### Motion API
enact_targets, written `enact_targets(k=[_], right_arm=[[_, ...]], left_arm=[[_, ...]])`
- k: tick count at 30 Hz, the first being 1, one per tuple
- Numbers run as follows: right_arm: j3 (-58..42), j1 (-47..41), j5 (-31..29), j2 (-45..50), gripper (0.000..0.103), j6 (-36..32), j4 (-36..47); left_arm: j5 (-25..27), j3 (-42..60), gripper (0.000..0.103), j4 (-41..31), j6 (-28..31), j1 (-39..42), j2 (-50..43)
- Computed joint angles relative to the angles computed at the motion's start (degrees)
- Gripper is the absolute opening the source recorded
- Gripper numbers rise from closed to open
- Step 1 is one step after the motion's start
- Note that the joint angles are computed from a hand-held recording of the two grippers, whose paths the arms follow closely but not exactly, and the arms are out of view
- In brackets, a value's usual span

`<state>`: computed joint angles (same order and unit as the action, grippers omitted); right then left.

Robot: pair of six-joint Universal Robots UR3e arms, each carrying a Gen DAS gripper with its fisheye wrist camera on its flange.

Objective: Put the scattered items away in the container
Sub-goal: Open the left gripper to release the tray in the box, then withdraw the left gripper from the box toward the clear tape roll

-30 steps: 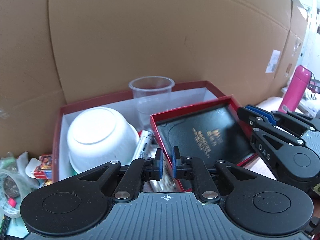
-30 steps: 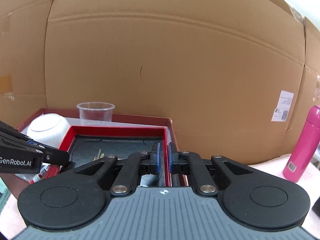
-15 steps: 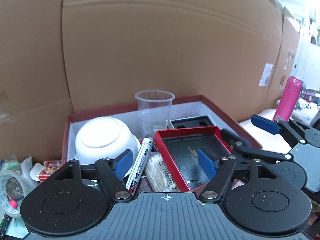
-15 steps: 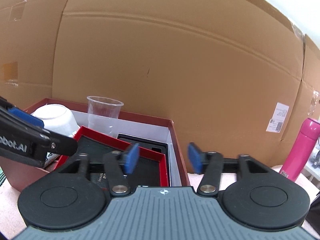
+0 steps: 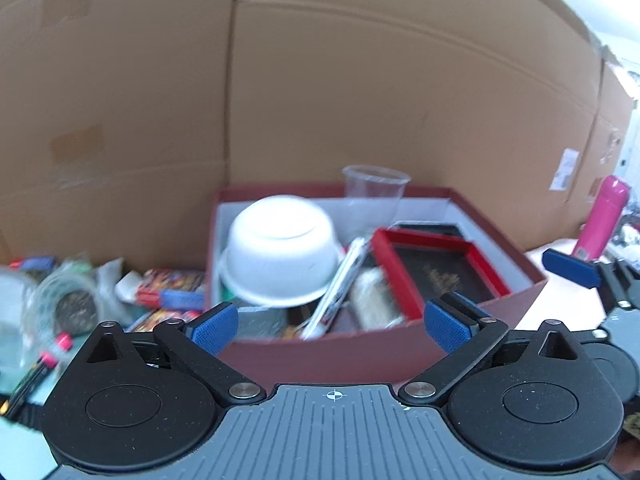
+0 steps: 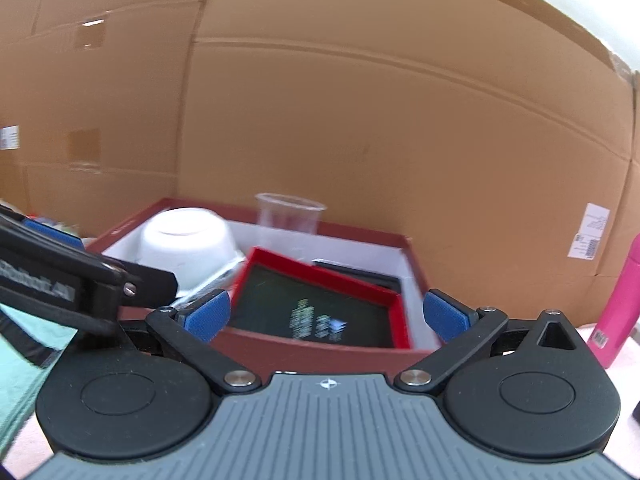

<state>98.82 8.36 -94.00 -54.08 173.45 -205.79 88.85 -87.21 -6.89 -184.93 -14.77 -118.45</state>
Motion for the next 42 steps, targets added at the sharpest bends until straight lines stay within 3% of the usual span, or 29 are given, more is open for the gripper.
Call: enact_targets(k=[10, 28, 42], right_arm=[[4.11, 4.72, -2.48, -3.26, 0.103, 0.22, 0.73], [10.69, 15.96, -11.27, -6.11, 0.103, 8.26, -2.04], [3.70, 25.84, -15.23, -2.14, 0.103, 11.01, 3.40]], left_arm=[[-2.35, -14.49, 0.103, 3.87, -0.72, 3.81, 9.11], [-10.64, -37.89, 0.103, 7.70, 6.36, 13.73, 28.17], [-17.09, -51.60, 0.103, 5.24, 11.85, 28.08, 41.86]])
